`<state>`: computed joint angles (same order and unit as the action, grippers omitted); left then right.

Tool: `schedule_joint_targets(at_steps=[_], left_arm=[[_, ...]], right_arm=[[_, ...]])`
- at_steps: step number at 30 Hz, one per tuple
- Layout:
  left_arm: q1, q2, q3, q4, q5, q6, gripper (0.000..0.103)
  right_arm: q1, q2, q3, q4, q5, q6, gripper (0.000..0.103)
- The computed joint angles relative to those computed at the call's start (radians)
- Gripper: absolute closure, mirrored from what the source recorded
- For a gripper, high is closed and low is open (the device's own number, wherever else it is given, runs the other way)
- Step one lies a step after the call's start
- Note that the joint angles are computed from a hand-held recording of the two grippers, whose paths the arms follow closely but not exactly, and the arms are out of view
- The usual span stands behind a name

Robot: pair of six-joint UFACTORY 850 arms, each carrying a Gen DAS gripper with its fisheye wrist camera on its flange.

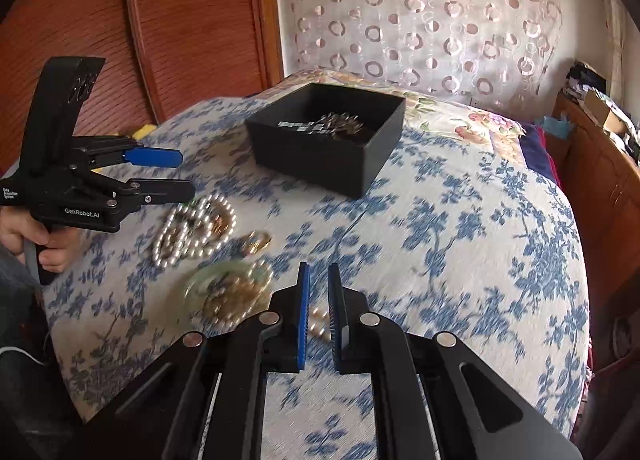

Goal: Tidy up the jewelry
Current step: 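Move the left gripper above the pearl necklace while the right reaches the pearl strand on the jade bangle, then close the left gripper on the pearl necklace while the right closes on the other pearl strand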

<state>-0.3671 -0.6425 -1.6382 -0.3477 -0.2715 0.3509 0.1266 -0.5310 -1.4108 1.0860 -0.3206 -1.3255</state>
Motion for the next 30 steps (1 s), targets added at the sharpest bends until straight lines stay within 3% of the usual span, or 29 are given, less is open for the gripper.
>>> schedule_joint_targets(at_steps=[1,3,8,15,23,30], left_arm=[[0.001,0.009,0.017,-0.004,0.006,0.0,0.038],[0.001,0.033,0.058,0.003,0.021,-0.016,0.038],[-0.002,0.07,0.119,-0.002,0.037,-0.024,0.038],[-0.003,0.092,0.162,-0.027,0.036,-0.009,0.038],[0.003,0.084,0.158,-0.023,0.019,-0.026,0.038],[0.002,0.07,0.146,-0.016,0.008,-0.041,0.04]], right_arm=[[0.003,0.004,0.008,-0.021,0.002,0.014,0.08],[0.006,0.013,0.028,-0.047,0.017,0.027,0.072],[0.004,0.01,0.032,-0.108,-0.02,0.05,0.072],[0.013,-0.044,-0.046,-0.327,-0.055,0.218,0.072],[0.012,-0.037,-0.043,-0.386,-0.074,0.247,0.073],[0.027,-0.047,-0.051,-0.426,-0.053,0.289,0.086]])
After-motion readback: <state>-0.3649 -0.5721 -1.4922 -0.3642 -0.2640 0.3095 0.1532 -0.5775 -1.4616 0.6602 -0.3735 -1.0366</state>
